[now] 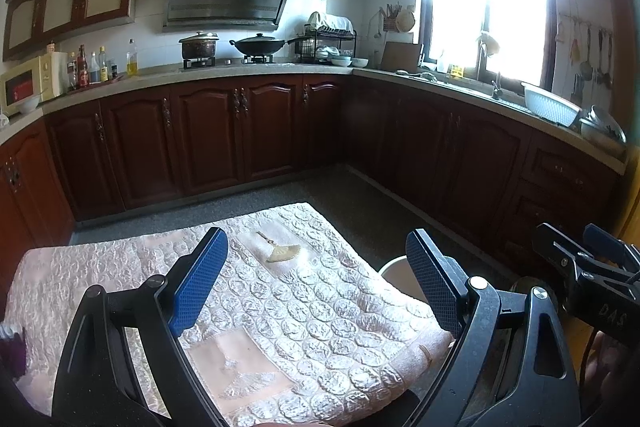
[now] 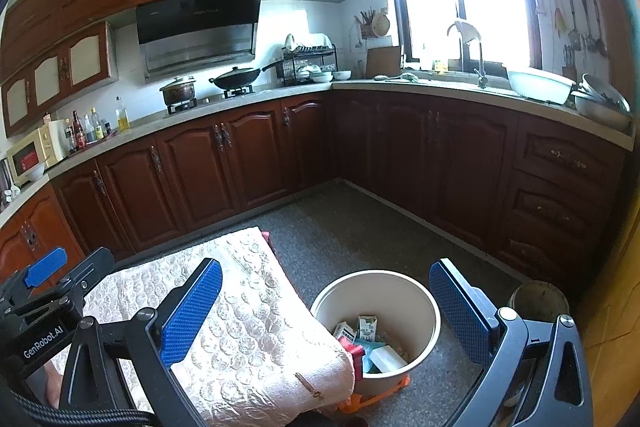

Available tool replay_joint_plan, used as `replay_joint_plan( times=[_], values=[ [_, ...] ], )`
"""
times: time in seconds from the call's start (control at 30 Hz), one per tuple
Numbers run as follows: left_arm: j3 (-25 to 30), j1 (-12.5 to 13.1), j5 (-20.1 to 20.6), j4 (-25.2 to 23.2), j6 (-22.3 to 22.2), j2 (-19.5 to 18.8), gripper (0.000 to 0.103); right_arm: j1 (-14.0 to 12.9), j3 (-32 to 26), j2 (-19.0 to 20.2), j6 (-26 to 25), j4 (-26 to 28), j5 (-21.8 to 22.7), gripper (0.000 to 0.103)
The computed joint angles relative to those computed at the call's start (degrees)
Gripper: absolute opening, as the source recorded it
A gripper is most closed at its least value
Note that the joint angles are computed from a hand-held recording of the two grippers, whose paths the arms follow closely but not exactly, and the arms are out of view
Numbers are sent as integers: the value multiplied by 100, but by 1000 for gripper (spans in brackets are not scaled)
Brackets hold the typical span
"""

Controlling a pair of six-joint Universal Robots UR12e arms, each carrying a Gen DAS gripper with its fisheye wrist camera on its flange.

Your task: Collect trash

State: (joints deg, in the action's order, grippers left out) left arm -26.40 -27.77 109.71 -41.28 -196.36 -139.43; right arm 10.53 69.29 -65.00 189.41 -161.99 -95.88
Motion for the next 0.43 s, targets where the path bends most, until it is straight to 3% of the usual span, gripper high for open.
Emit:
replay_joint_plan(
  times=[0.43],
  values=[
    [-85,72,-205,-43,-14,-5,91,-29,-65,61,33,216,14,103]
  ],
)
